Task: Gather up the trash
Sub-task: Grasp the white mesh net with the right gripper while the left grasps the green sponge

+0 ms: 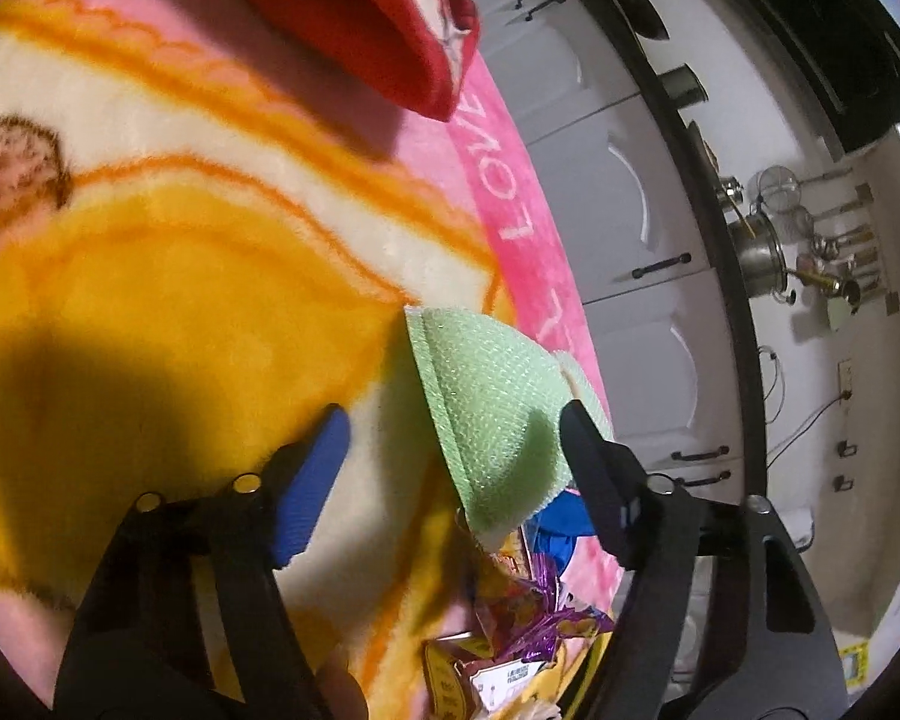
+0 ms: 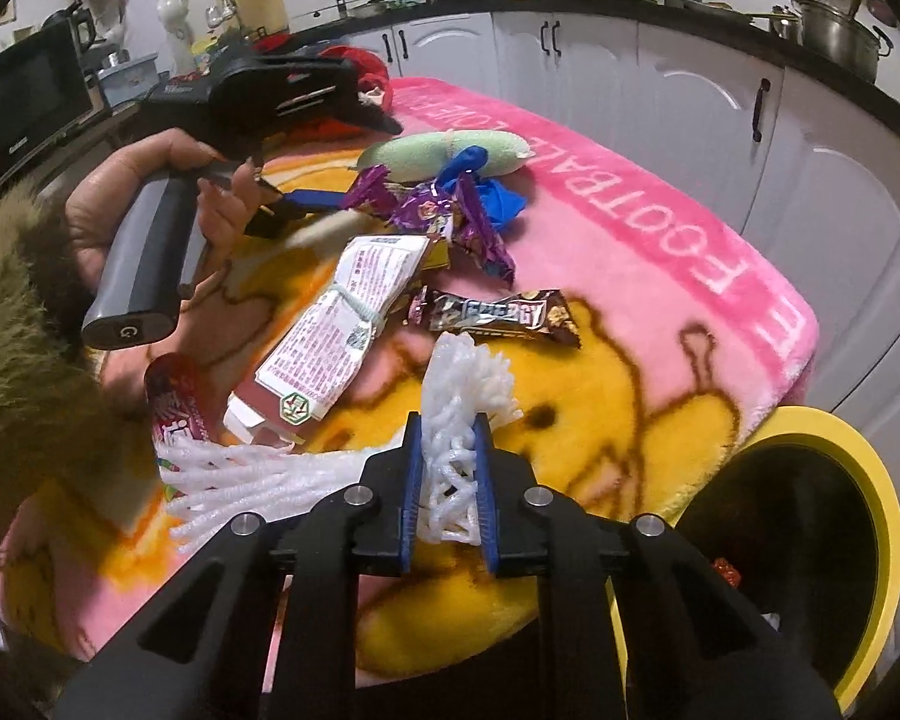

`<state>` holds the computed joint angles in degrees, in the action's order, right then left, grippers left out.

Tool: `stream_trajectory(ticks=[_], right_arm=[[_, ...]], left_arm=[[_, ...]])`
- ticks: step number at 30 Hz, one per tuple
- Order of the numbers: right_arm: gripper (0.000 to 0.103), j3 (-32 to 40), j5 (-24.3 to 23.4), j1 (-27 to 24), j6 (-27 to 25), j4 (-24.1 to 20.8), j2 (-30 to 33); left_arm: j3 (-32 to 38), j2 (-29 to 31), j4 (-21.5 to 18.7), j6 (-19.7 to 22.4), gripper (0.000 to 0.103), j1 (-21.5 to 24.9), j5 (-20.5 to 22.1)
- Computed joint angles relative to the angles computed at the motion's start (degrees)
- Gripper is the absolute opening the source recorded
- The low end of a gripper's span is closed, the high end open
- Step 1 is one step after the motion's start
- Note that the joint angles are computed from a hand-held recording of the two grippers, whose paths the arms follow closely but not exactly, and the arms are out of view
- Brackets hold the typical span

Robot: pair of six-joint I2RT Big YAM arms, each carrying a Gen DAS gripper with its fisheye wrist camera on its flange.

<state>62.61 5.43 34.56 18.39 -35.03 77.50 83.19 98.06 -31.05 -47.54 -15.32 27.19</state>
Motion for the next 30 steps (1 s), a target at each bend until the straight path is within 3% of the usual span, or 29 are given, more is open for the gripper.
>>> stream_trajectory(ticks=[7,10,12,14,20,30], right_arm=[[0.015,-0.1,0.4,-0.6,0.1,0.0,-0.6],[0.015,-0.2,0.9,-0.4,0.0,0.2,-1.0],[0.015,-0.2,1.6,-0.3,-0.5,0.4,-1.4],[0.015,-0.3,2.5,-0.1,-0.9,0.7,-1.9],[0.015,-0.3,4.3,0.1,-1.9,1.7,-3.3],[0.015,-0.3,5.7,0.5,-2.7,3.4,-5.3]], left_arm=[[-3.0,-1.1,5.9,-7.1,0.059,0.6,3.4],[-2.8,-0.8,6.4,-7.8,0.057,-0.3,3.5],[-1.5,-0.2,5.1,-6.6,0.051,-1.1,2.5],[-0.4,0.4,3.9,-5.3,0.037,-1.6,1.5],[-0.5,-0.7,3.8,-2.5,0.03,-2.3,-2.5],[-4.2,-7.8,5.7,3.3,0.028,-1.6,-6.5]])
